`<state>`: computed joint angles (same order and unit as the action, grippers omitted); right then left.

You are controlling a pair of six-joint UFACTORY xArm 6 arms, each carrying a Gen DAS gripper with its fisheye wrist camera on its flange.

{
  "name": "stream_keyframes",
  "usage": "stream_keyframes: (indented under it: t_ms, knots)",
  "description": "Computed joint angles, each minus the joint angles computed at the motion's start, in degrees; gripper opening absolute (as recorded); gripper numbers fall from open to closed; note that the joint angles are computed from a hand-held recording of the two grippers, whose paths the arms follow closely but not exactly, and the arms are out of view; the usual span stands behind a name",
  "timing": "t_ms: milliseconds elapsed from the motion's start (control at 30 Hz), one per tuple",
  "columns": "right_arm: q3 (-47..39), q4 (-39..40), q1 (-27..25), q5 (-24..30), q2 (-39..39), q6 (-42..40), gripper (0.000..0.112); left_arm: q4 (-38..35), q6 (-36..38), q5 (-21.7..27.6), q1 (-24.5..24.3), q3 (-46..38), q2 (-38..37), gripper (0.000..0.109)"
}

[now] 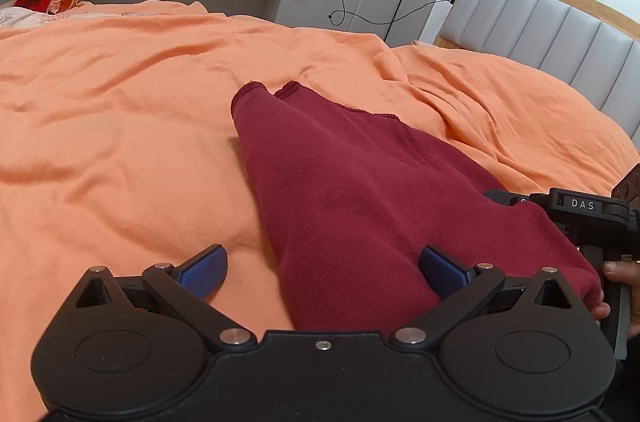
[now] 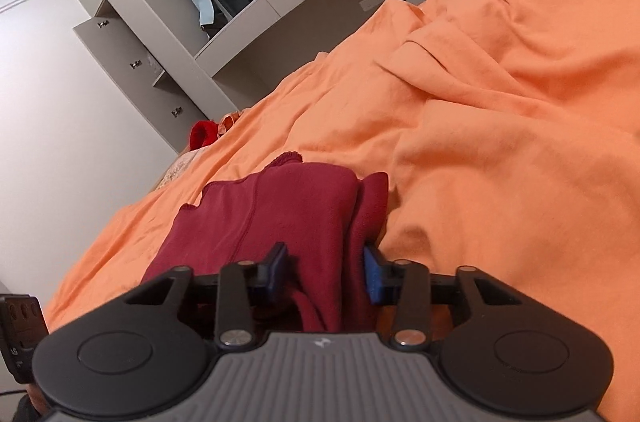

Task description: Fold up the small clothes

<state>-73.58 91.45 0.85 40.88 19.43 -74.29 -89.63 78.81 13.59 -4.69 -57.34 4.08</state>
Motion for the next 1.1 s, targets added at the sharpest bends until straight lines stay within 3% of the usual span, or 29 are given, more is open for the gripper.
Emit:
stream_keyframes:
  t_ms: [733,833,867,967,1100]
  knots:
    - [-0.01,1.82,-0.52,1.65,0.7,0.88,0.041,-2.1,0.94,1.41,0.81,-0.36,0.55,0.103]
    - [0.27,2.35,-0.23,1.26,0.41,-0.06,0.035,-2.91,1.74,0.38,0.25,-0.12,0.23,0.102]
    - [0.45,2.75,-0.18,1.3,0.25,-0.63,0.031,-2.34,1.15,0.62,0.26,0.17,-0.06,0.1]
    - [1.33,4.41,0.21,0.83,-0.65,-3.41,0.02,-0.19,-1.04,7.18,2.45,0.68,-0.98,0.076]
    - [3.01,7.9,1.28,-0.97,-2.46,-9.66,0.017,2.61,-5.4,9.28,2.93,0.2,-0.74,0.064]
